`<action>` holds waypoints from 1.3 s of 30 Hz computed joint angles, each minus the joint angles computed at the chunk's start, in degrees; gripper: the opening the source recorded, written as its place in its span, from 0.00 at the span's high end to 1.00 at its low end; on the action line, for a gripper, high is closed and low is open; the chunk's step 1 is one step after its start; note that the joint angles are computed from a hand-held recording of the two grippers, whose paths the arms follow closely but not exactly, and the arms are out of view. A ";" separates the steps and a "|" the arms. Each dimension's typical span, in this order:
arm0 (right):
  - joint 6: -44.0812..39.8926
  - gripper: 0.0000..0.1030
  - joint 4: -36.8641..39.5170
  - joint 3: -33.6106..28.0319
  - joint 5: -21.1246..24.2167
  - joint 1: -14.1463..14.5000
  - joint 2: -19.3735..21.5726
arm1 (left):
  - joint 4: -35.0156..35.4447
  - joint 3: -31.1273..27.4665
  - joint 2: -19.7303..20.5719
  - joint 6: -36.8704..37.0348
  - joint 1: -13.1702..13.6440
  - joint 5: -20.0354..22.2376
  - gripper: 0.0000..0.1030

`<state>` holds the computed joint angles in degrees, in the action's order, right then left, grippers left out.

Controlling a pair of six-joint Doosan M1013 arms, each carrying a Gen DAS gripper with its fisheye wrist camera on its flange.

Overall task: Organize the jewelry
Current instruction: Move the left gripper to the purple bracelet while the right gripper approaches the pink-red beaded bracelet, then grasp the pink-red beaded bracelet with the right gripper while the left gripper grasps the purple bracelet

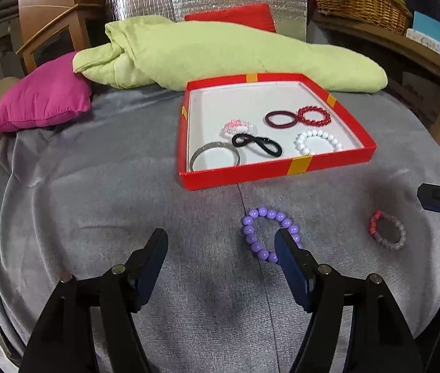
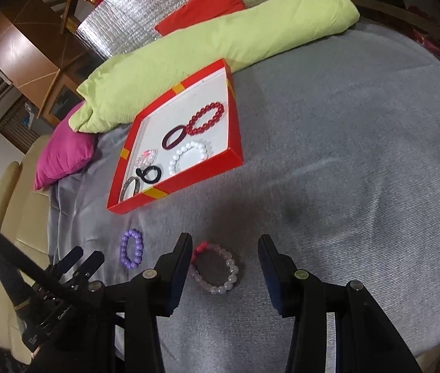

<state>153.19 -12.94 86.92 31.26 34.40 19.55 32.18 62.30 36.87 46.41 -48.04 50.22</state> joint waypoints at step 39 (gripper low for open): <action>-6.34 0.92 -2.96 -5.78 13.67 1.95 4.55 | -4.96 -1.35 1.00 -0.96 0.90 2.55 0.30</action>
<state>146.85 -15.91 81.14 44.93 36.35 24.10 27.22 60.95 37.88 45.45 -47.14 52.77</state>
